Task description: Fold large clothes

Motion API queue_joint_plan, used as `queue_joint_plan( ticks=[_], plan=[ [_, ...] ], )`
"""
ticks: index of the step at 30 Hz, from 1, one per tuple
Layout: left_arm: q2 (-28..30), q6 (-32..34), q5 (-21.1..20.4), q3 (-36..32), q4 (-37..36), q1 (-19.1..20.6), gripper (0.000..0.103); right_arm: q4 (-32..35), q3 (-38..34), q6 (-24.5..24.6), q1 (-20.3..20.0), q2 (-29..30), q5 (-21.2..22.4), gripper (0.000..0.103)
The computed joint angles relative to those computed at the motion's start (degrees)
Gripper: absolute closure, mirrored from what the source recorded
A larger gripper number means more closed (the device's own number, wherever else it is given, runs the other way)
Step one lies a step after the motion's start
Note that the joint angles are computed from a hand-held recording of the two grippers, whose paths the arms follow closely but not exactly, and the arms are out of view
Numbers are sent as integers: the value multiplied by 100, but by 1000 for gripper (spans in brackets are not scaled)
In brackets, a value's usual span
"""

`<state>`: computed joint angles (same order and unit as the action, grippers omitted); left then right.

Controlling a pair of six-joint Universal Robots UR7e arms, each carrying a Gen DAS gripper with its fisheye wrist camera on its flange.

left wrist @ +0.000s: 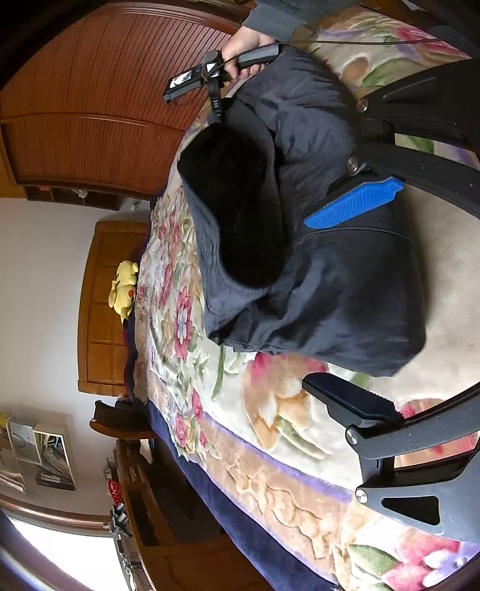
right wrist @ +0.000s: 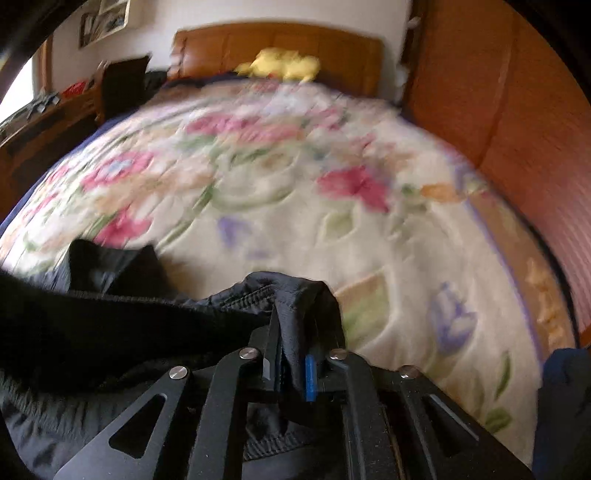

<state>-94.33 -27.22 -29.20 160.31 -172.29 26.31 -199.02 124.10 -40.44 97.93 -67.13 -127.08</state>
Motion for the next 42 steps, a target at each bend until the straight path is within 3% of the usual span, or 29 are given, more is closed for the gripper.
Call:
queue_joint_plan(
  ticks=[1,3,4,5,7,15,18,27,36,39,40,42],
  plan=[
    [-5,-38,14,4,44,-26,22,191,-52,5,40,25,-134,88],
    [-67,-103,52,22,168,-89,22,-94,26,-293,158,119,-373,76],
    [-82,-109,61,29,185,-106,22,-330,88,-450,227,149,-460,57],
    [-116,-144,74,41,246,-136,22,-573,152,-575,296,165,-526,31],
    [-142,-161,87,44,285,-160,22,-740,331,-587,392,4,-406,21],
    [-476,-421,147,74,835,-290,22,-922,1035,-493,865,-505,79,21],
    [-676,-494,212,82,1139,-342,22,-873,1210,-562,1135,-307,150,21],
    [-1524,-840,345,114,2234,-439,22,-394,1304,-177,1779,729,630,21],
    [-1795,-805,367,125,2388,-387,22,482,1060,-297,2155,1300,456,33],
    [-1762,-779,347,120,2358,-389,22,539,933,-488,2230,1461,200,65],
    [-1768,-770,348,127,2361,-403,22,496,882,-540,2302,1529,72,86],
    [-1768,-774,359,138,2383,-429,22,320,767,-623,2334,1662,-96,93]
  ],
)
